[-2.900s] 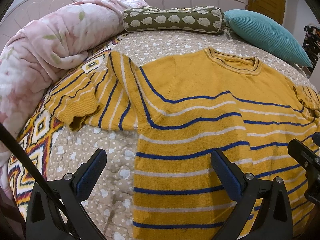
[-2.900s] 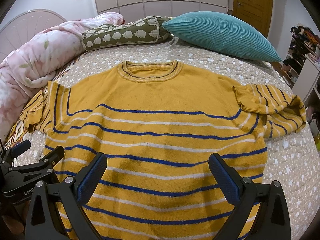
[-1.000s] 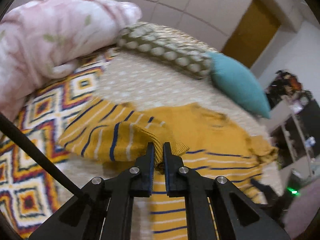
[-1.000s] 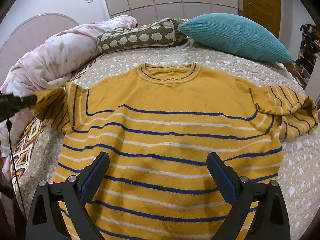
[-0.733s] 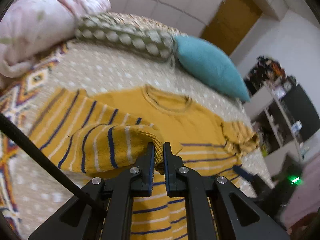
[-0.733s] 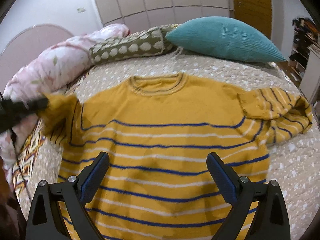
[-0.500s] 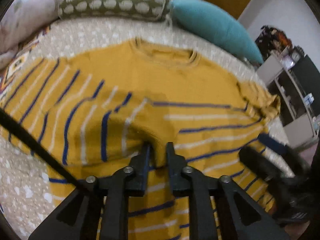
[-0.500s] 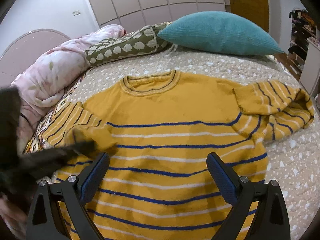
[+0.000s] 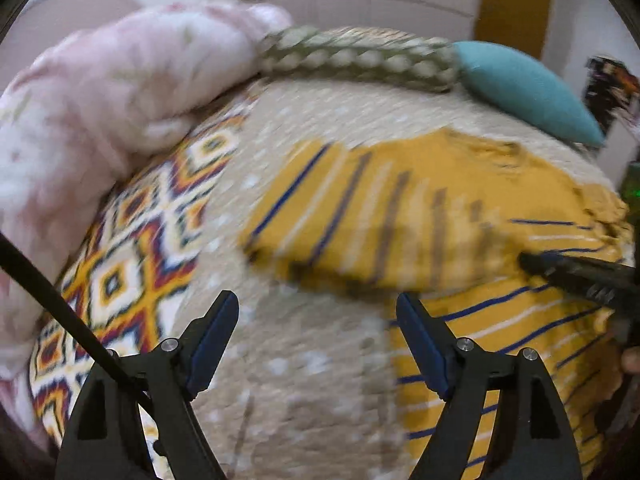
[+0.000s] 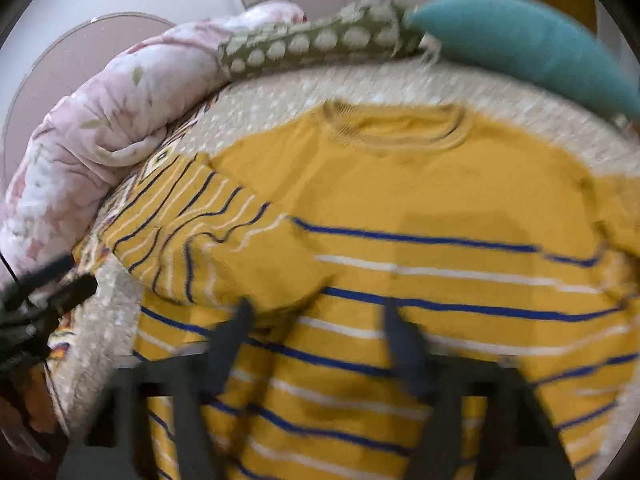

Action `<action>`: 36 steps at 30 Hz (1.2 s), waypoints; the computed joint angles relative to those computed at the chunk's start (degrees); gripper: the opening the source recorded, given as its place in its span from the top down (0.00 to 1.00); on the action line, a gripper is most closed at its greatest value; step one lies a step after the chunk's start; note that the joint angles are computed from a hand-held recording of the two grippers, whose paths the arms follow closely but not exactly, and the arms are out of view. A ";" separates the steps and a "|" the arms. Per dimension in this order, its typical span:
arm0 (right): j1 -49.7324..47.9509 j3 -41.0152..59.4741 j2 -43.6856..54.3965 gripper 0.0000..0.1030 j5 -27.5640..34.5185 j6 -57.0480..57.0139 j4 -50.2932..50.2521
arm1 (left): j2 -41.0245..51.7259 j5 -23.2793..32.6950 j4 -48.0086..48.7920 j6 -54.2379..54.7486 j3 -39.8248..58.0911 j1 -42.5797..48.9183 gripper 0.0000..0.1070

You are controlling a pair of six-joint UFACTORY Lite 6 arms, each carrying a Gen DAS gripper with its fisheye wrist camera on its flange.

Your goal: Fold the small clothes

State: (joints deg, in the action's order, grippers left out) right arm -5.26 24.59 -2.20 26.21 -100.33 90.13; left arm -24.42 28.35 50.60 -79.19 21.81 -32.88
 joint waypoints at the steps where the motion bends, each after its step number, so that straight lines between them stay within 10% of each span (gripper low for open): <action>1: -0.07 1.43 2.86 0.76 1.97 -0.56 0.93 | 0.08 -0.84 0.65 -0.68 -1.27 1.48 0.25; 4: -0.27 0.11 -0.90 0.96 2.47 -2.64 3.61 | -0.89 -1.97 2.96 -2.93 -4.92 3.72 0.25; 9: -14.35 -1.15 -16.68 0.98 6.27 1.29 -2.23 | 2.81 -4.40 8.04 -7.97 -4.95 4.23 0.25; 14: -22.86 10.15 -4.54 0.94 13.39 14.92 -16.52 | 7.38 -3.74 12.28 -14.77 -2.84 -0.11 0.25; 18: -15.12 5.05 0.03 0.24 11.83 8.50 -7.58 | 8.77 -2.90 11.28 -15.14 -2.00 -2.07 0.25; 21: -5.10 5.53 5.17 0.25 8.09 4.68 -0.90 | 6.57 -1.81 9.73 -13.94 -2.45 -2.49 0.25; 23: 0.89 5.48 7.08 0.47 5.70 -0.92 5.85 | 4.92 -2.14 8.45 -12.22 -3.02 -1.07 0.25; 25: 3.59 5.42 6.41 0.94 2.49 -4.46 10.73 | 2.96 -2.63 7.09 -10.16 -3.96 0.51 0.25; 36: -22.31 9.87 -7.34 0.95 5.93 1.93 -2.16 | 6.77 -3.90 10.11 -14.31 -3.09 -1.62 0.25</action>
